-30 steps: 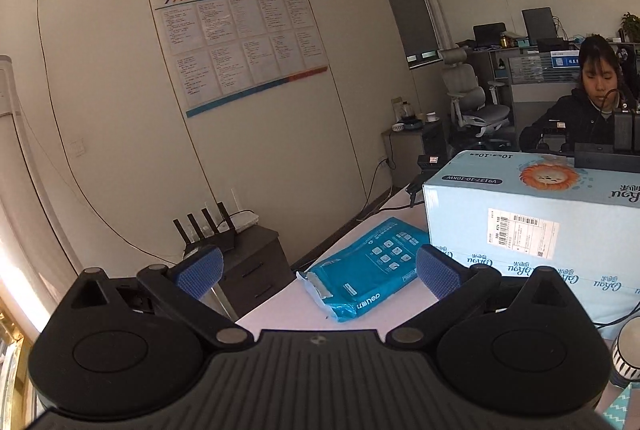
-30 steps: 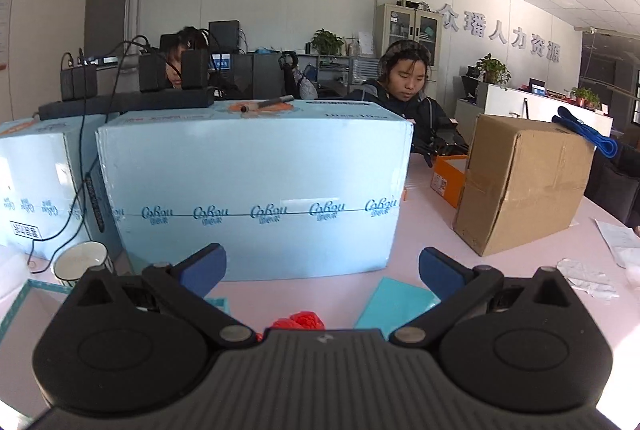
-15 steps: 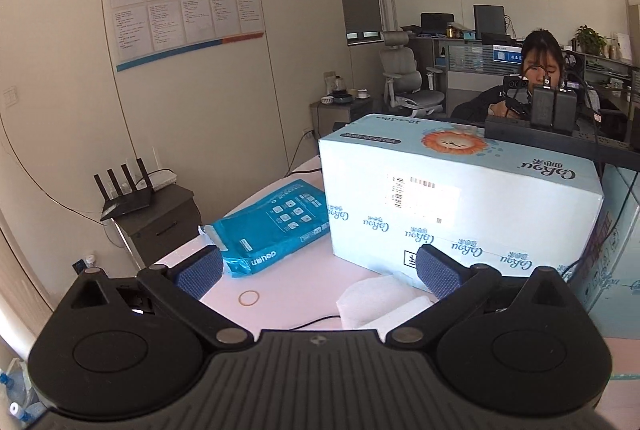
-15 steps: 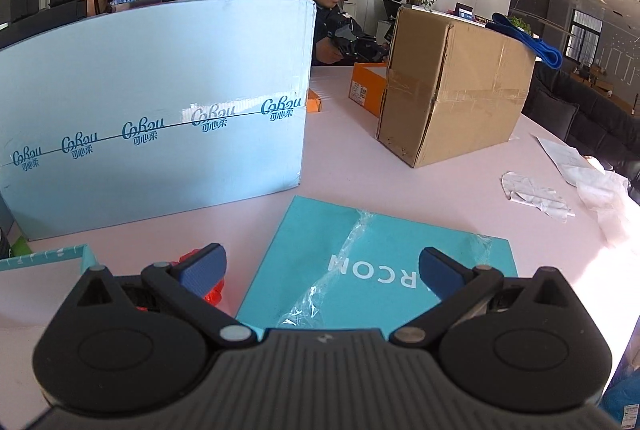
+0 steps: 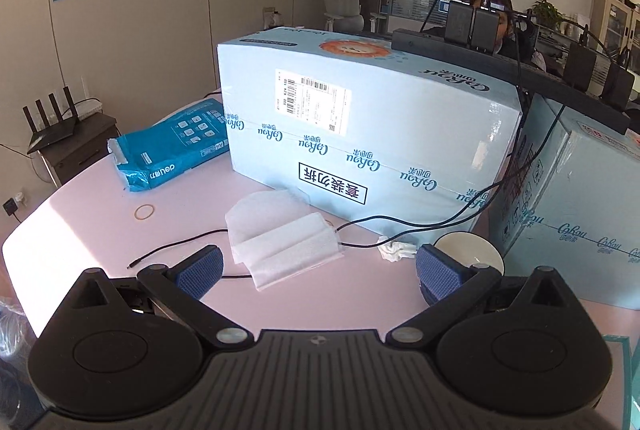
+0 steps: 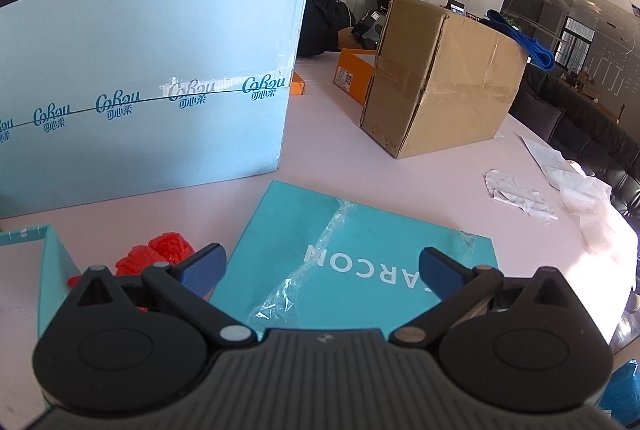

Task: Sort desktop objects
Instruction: 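Move the right tool over the table toward the red plastic bag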

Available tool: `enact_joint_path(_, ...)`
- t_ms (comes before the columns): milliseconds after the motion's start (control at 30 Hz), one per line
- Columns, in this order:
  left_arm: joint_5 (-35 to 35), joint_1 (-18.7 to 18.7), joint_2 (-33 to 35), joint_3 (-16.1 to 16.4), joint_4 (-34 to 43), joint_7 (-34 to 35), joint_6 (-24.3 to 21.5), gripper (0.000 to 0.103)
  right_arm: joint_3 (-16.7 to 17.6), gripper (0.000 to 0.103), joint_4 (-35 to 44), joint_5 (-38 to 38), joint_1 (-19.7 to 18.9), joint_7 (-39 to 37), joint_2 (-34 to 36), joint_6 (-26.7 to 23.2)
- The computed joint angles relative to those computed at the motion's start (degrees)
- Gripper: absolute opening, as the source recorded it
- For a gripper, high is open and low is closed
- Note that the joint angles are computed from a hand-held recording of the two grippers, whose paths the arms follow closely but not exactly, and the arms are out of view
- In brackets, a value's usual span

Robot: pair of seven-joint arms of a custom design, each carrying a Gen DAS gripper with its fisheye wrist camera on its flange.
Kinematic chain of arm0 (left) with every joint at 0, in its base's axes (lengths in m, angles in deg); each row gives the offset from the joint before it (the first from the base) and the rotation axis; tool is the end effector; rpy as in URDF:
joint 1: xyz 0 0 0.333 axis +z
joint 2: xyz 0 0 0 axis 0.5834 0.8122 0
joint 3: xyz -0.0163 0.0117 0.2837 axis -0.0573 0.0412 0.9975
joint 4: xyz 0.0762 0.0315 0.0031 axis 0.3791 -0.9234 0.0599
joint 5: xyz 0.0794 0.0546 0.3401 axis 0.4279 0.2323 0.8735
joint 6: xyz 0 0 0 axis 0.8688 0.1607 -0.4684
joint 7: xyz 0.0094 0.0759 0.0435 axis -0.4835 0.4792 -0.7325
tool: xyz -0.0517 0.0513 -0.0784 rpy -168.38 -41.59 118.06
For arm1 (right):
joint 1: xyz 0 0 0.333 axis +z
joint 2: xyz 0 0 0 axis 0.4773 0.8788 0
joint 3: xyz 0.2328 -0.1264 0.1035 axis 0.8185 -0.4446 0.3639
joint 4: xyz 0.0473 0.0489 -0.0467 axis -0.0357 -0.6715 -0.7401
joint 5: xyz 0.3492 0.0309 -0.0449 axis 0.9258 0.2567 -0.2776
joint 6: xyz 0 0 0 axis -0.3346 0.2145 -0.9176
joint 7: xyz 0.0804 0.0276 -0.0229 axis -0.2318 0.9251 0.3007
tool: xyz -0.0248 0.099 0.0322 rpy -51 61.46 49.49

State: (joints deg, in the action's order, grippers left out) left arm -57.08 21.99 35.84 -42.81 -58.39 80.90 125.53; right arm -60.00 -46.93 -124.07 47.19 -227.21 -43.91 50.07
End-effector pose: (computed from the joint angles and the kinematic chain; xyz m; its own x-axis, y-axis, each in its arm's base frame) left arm 0.6901 -0.0459 0.4162 0.2325 -0.9723 0.0219 -0.6167 -0.1648 -0.7698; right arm 0.6075 0.1189 0.3184 -0.6041 -0.7734 0.1921 -0.5940 0.2762 -0.7556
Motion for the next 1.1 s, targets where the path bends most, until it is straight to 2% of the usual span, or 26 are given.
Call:
enact_joint_path(67,-0.2,-0.3,0.2,-0.3,-0.2,-0.3,-0.5,0.103,0.1,0.103,0.4,0.7,0.0,-0.7,0.2,-0.6)
enact_joint_path(200,2.3,-2.4,0.8,1.3,-0.2,-2.3,-1.7,0.103,0.0,0.103,0.4,1.6,-0.4,-1.0,0.4,-0.1)
enact_joint_path(300,5.5,-4.3,2.0,2.6,1.0,-4.8,-4.5,0.103,-0.2,0.103,0.3,1.6,-0.5,-0.5,0.6,0.8)
enact_joint_path(367,6.3,-3.8,2.3,1.5,1.5,-5.5,-6.0,0.103,-0.4,0.103,0.0,1.1,-0.6,0.5,0.6,2.0)
enact_joint_path(467,4.4,-1.4,2.7,-2.2,1.6,-4.8,-7.1,0.103,-0.9,0.103,-0.9,-0.5,-0.8,3.4,0.3,4.9)
enact_joint_path(667,2.1,-0.3,2.8,-4.4,0.1,-5.6,-8.3,0.103,-1.6,0.103,-1.8,-3.6,-0.7,8.7,0.0,7.3)
enact_joint_path(733,0.8,0.5,2.8,-5.5,-0.5,-4.7,-8.8,0.103,-2.3,0.103,-2.7,-7.6,0.3,13.6,-0.6,6.6)
enact_joint_path(833,0.4,0.2,2.4,-5.3,-1.7,-5.4,-8.9,0.103,-3.2,0.103,-5.5,-19.5,1.6,28.7,-2.5,6.0)
enact_joint_path(867,0.2,0.2,2.3,-5.3,-1.9,-5.6,-9.1,0.103,-2.8,0.103,-5.9,-22.2,0.9,31.8,-2.8,7.6)
enact_joint_path(900,0.1,0.1,2.2,-5.3,-2.1,-5.8,-9.2,0.103,-2.2,0.103,-5.9,-22.8,-0.5,32.2,-2.8,9.9)
enact_joint_path(967,-0.1,0.1,1.9,-5.5,-2.5,-6.0,-9.3,0.103,-0.6,0.103,-4.8,-19.5,-3.6,28.3,-2.0,14.6)
enact_joint_path(1000,0.2,-0.2,1.8,-5.4,-2.7,-6.2,-9.0,0.103,-0.5,0.103,-4.7,-19.4,-4.0,28.8,-1.8,15.4)
enact_joint_path(1100,1.4,-1.1,1.6,-5.0,-2.9,-6.5,-8.7,0.103,-1.0,0.103,-5.4,-25.9,-3.3,38.5,-2.2,15.5)
